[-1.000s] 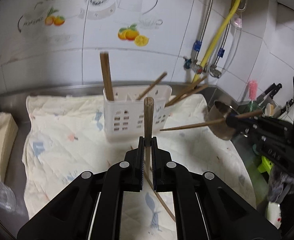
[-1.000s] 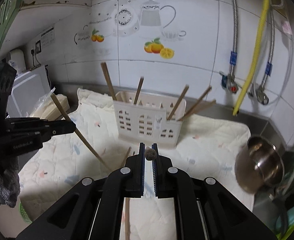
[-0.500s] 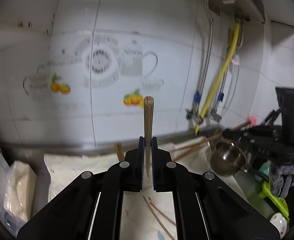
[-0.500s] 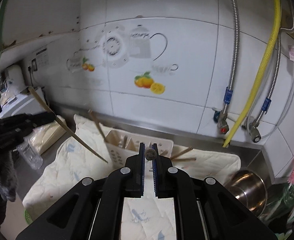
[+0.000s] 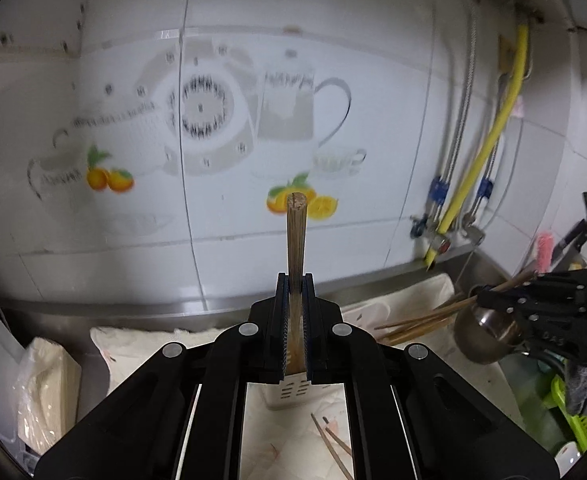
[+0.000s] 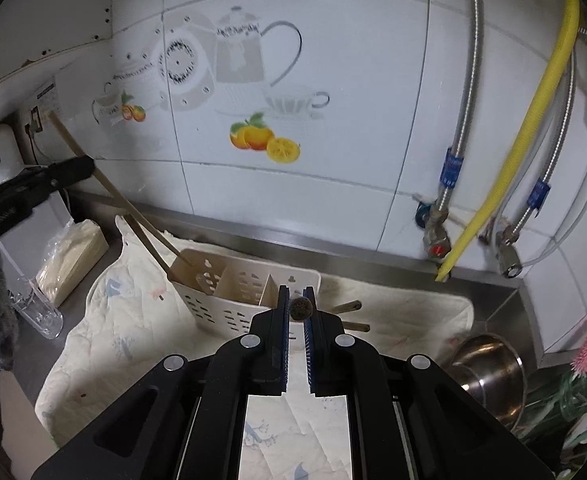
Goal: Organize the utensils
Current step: 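Lower the chopsticks into the holder and open both tools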
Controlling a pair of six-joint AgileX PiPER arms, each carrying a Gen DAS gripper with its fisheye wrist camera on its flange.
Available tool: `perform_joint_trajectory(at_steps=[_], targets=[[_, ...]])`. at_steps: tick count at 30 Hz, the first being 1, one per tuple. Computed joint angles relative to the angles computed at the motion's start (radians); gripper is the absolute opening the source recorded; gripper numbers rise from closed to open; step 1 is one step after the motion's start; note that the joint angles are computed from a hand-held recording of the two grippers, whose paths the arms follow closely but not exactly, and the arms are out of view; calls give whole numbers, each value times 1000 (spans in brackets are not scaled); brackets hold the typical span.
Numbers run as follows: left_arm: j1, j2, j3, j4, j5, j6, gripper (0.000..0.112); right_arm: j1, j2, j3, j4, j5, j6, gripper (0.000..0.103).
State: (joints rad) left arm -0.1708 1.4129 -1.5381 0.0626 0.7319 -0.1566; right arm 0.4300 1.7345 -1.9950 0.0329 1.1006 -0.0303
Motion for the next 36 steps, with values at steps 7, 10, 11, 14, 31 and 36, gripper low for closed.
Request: perform_joint_trajectory(at_steps=[7, 10, 11, 14, 31, 36], targets=[[23, 61, 4, -26, -9, -2, 5, -7, 80, -89, -3, 77, -4, 7], [28, 74, 17, -41, -15, 5, 5, -8, 109, -120, 1, 107, -7, 7], [31, 80, 21, -49, -17, 10, 5, -7, 117, -121, -1, 108, -4, 7], [37, 94, 24, -62, -15, 19, 5, -11, 129, -112, 14, 99, -5, 7], [61, 80, 65, -108, -37, 62, 7, -23, 95, -37, 51, 7, 1, 8], [69, 13, 121, -140, -59, 80, 10, -12, -25, 135, 21, -118, 34, 16]])
